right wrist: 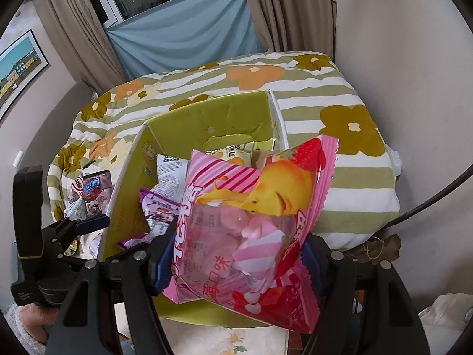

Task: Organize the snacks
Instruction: 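Withdraw both tools from the box back toward the remaining snacks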

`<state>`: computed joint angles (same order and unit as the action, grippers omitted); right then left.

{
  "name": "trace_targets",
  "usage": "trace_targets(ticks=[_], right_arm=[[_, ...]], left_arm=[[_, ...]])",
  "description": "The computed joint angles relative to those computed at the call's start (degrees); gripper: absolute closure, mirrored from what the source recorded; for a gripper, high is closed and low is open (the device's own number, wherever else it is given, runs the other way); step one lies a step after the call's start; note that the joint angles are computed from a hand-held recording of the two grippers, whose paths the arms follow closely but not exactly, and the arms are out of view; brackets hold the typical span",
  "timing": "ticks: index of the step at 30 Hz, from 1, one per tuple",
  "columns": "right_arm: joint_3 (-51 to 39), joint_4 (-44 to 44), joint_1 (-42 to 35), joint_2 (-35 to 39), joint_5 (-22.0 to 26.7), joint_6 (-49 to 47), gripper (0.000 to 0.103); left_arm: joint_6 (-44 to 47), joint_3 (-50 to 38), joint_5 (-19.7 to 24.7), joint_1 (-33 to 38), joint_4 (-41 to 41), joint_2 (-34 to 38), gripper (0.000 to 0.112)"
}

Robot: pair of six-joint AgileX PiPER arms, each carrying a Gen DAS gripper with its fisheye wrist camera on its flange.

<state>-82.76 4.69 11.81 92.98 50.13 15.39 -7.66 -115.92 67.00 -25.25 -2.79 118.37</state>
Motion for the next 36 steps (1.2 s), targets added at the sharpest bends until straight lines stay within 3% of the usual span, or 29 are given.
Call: trace_targets(ticks=[19, 22, 24, 25, 30, 36], right_arm=[[-5.1, 4.9, 3.1, 8.5, -0.6, -5.7, 0.034], [-4.3, 5.8, 2.8, 8.8, -1.5, -6.9, 0.031], [-3.4, 5.8, 3.0, 8.3, -2.3, -7.2, 0.008], [-2.5, 5.0, 3.2, 7.7, -3.0, -6.7, 0.006], [3.1, 1.5, 4.7, 4.1, -6.8, -3.7, 0.005], [6.7, 2.2, 4.0, 0.9, -7.7, -4.5, 0.005]], left_arm=[[-3.9, 10.6, -4.4, 1.5, 7.7, -8.8, 0.016], [-3.6, 12.2, -5.2, 1.5, 7.3, -9.9, 0.016], [-3.5, 13.7, -6.0, 1.9, 6.3, -10.8, 0.016], [-3.7, 14.6, -6.6, 1.9, 6.1, -11.3, 0.016], [-4.3, 18.3, -8.8, 1.3, 6.0, -13.4, 0.016], [-6.0, 19.8, -9.4, -0.3, 7.2, -15.4, 0.016]])
